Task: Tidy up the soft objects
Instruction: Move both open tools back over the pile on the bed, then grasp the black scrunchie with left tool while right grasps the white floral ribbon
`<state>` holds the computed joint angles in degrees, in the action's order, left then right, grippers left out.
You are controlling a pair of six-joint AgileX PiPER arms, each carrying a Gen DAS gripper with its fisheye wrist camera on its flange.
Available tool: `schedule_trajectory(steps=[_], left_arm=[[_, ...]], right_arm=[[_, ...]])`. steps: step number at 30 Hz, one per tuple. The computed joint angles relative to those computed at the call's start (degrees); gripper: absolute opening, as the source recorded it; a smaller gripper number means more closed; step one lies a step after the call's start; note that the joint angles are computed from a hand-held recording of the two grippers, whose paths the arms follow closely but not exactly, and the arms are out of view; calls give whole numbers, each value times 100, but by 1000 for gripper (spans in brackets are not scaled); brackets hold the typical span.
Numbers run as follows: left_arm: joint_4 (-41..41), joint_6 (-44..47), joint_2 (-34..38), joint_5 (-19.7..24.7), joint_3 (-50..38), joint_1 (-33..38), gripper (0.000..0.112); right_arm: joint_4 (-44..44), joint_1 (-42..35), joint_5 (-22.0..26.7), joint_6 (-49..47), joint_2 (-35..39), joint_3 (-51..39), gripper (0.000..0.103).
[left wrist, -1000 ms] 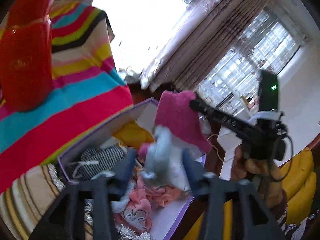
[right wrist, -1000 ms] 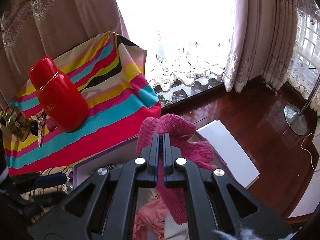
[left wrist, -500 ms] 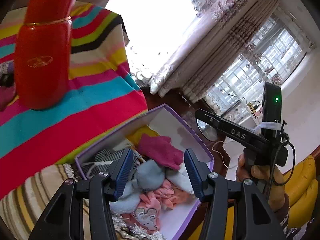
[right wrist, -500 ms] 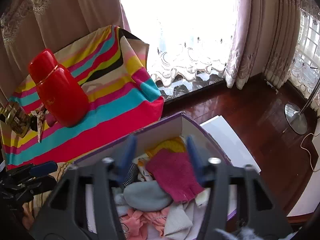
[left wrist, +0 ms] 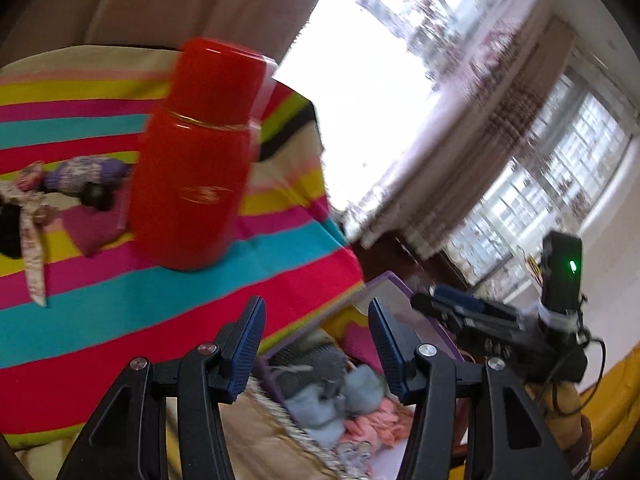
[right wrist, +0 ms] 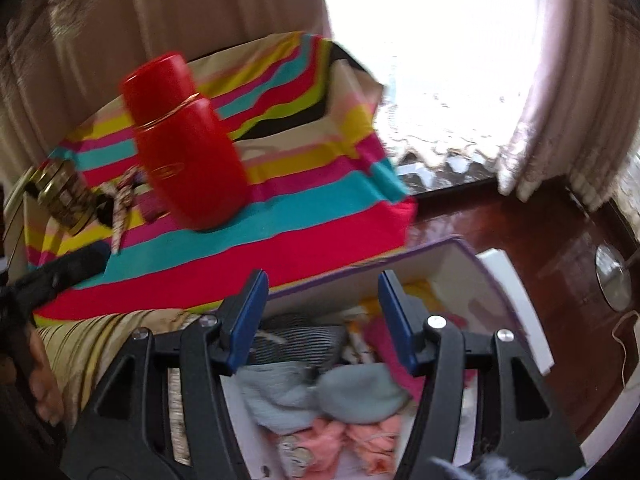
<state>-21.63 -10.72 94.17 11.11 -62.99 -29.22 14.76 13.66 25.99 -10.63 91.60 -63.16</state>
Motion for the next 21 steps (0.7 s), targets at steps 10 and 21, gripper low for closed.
schedule_trajectory(steps=[10,21], left_arm=[[-2134,2012,-648,-227,949,1386,54],[-4636,4564,-964,19,1474,3161,54]], right_arm=[[-30,1424,179,105,498,-587,61],[-332,2422,590,398,1718,-2322,61]])
